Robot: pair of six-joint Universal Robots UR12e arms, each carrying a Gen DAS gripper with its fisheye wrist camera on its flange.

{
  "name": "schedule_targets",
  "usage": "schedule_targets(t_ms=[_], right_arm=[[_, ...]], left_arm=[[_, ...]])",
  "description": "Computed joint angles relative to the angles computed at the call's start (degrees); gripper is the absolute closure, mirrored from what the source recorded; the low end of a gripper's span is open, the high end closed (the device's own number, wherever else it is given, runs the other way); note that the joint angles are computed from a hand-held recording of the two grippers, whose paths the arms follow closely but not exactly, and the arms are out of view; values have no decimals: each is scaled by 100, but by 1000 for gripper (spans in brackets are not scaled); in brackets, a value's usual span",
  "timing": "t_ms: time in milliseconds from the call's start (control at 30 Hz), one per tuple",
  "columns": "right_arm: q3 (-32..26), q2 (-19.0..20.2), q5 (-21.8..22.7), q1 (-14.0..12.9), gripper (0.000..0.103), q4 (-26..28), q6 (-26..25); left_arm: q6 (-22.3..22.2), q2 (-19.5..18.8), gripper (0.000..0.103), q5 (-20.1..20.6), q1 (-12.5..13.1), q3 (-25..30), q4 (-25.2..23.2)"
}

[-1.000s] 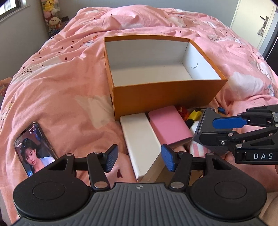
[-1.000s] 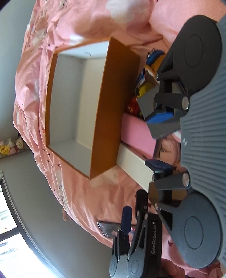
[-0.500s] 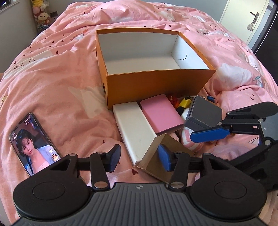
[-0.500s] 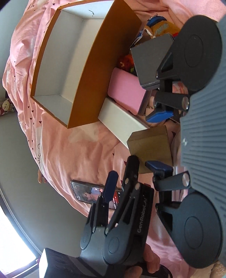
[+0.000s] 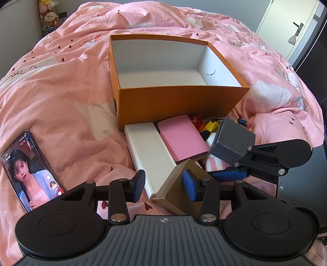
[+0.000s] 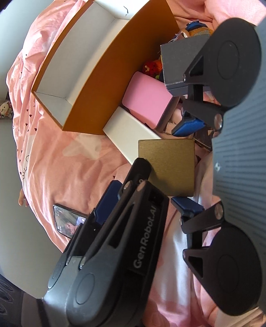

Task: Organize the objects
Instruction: 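Grasp the small tan box with the right tool while the left tool reaches the long white box, then grasp the long white box with the left tool while the right tool lifts the tan box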

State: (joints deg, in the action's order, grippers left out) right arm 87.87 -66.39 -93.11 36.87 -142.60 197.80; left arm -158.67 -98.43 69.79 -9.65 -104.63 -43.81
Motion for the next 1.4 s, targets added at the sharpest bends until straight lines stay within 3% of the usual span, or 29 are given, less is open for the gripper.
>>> schedule_targets(t_ms=[233,467,733,933,1100,1233,1400], right_arm=[[103,-88,-144,-19,42,-205,203],[259,-261,-393,-202,42,-458,588],[341,-325,-511,-443,42,-606,902],[362,-267,-89,-670,42,-644,1015],[283,-111,298,-795,42,-611,1085],[213,11,387,-843,41,-638,1196],[143,99,531,-905,40,-438,1384]], left_arm=[[-121,38,52,-103,56,-13,108],[-481,-31,47,-128,93,56,280],[-446,-493,32,790,-338,404,217],[-499,-826,27,1205,-493,737,-360],[-564,-964,22,1294,-552,898,-629],[-529,-1049,20,1514,-630,971,-675],[-651,-1104,23,1478,-594,1032,-771]])
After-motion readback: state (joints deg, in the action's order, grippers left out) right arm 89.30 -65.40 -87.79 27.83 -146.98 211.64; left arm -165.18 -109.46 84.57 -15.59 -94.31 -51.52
